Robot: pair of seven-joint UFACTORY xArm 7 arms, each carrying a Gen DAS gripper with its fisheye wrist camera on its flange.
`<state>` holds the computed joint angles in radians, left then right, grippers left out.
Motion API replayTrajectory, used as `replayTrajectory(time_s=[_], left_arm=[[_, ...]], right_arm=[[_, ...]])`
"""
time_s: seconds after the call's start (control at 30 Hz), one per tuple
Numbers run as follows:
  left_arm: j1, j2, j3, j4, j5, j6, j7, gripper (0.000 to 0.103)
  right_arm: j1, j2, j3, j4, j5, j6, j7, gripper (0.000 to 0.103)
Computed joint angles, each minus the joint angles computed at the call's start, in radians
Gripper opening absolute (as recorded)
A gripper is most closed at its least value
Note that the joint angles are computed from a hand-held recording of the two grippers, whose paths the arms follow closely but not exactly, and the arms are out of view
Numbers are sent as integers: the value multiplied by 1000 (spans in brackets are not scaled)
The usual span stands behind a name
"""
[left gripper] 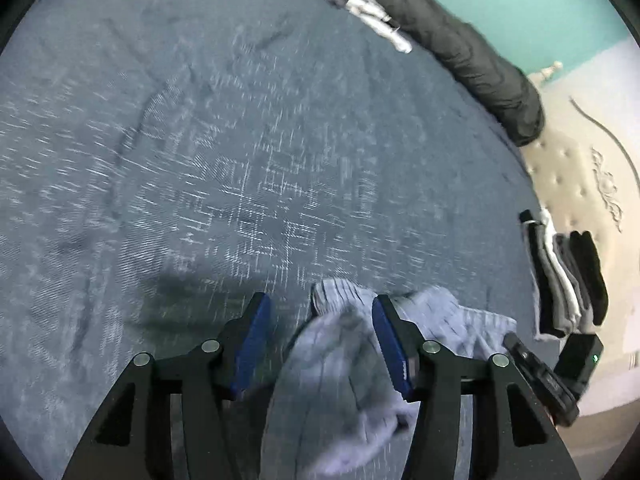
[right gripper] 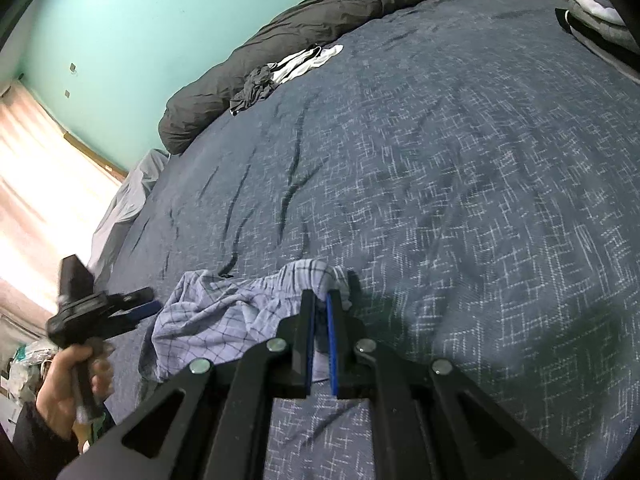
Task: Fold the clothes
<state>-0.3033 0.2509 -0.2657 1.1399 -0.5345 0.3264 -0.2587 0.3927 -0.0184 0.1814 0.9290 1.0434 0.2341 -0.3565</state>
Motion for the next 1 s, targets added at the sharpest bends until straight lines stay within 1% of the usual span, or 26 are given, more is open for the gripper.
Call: replayTrajectory(time_s=[0.03,0.1,0.13,0.17,0.23,0.3,0.43,0.5,0.57,0.7,0.83,0.9,0.93,1.0], left_arm=[[12,22,-14,18,-30,6,23,56],[18,52,-23,42,-51,15,34,56],[27,64,-35,50,-73,15,52,48],[39,76,-51,61,-101,18,80,43],[29,92,-43,87,-88,39,75,17],[20,94,-40,96,-74,43,79,10],[-12,39,-19,67,-16,6,63,7],[-25,-16,-7,40,19,-19,52,7],[-40,-70,7,17,61,-38,38,7],[-70,-194,37,-20,172,-39,0,7],[-85,-284,57,-23,256,-24,-39,7],[-89,-332,65,-33,273,-22,-40,7],[-91,-360,68,-41,278,-22,-40,7],[-93,-440,74,-73,296,-15,-43,7]], right_arm=[[0,2,0,2,8,2,-6,5],[1,1,1,0,13,1,-10,5],[1,1,2,1,18,1,-16,5],[2,2,2,4,27,3,-25,5],[2,4,3,6,31,3,-33,5],[2,5,4,8,44,2,-47,5],[5,-1,7,10,78,-10,-85,5],[9,-12,7,12,77,-29,-95,5],[19,-29,6,15,110,-51,-128,5],[53,-85,1,12,114,-117,-157,5],[91,-139,-28,20,91,-128,-140,5],[99,-169,-41,28,44,-111,-94,5],[96,-184,-42,33,-3,-101,-55,5],[75,-213,-30,49,-135,-77,39,5]])
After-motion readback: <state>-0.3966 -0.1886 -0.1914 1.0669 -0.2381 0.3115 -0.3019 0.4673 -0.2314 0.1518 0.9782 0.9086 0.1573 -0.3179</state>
